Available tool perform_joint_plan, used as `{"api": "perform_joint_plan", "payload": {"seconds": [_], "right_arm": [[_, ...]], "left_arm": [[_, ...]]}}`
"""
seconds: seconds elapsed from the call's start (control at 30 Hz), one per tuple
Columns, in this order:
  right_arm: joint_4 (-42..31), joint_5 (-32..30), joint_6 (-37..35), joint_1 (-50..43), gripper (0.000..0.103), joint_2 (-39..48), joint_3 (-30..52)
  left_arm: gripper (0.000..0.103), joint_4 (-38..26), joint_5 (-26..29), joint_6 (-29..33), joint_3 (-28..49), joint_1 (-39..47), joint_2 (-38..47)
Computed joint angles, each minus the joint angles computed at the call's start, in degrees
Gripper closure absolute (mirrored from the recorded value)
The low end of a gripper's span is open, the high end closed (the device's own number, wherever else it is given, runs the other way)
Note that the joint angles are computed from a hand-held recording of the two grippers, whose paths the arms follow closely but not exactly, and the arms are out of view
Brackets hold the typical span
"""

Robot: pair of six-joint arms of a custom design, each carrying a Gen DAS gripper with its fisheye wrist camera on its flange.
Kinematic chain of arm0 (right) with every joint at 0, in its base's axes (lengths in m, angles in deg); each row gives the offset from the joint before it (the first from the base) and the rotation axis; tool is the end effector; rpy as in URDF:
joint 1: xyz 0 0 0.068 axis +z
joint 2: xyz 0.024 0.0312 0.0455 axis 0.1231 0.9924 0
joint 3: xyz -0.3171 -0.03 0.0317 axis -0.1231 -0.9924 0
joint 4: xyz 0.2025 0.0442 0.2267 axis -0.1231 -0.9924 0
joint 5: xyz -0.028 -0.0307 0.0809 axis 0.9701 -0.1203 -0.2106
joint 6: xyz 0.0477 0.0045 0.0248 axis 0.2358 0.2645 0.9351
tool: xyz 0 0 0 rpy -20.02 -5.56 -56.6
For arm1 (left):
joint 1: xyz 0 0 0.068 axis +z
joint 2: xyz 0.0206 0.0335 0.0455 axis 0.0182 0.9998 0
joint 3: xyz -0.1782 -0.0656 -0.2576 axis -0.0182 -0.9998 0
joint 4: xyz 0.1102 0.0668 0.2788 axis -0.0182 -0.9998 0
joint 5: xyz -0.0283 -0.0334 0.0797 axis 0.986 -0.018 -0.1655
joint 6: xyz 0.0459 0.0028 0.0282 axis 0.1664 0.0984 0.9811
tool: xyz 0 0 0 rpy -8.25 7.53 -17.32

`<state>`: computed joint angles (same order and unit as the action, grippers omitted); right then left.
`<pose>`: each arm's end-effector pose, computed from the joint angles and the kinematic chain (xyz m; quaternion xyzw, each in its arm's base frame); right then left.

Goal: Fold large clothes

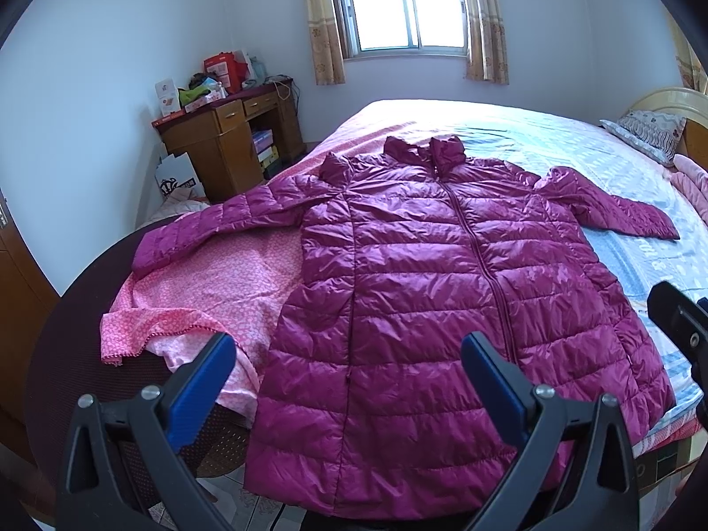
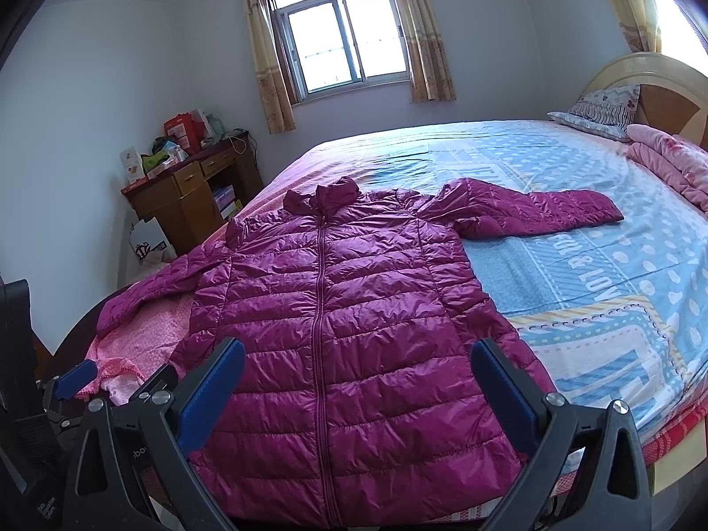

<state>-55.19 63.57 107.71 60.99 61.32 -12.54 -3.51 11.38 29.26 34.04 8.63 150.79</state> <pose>0.1578 0.1725 0.2000 0.1425 0.8645 0.0327 0.4809 0.3303 0.0405 0.1319 0.0636 0.9025 0.0327 0.4248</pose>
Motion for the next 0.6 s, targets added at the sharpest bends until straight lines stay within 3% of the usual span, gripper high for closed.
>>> {"api": "perform_joint_plan", "payload": {"seconds": [0.6], "right_arm": [[0.5, -0.3, -0.2, 0.0, 0.001, 0.5, 0.0]], "left_arm": [[0.0, 0.1, 0.1, 0.0, 0.0, 0.1, 0.0]]}}
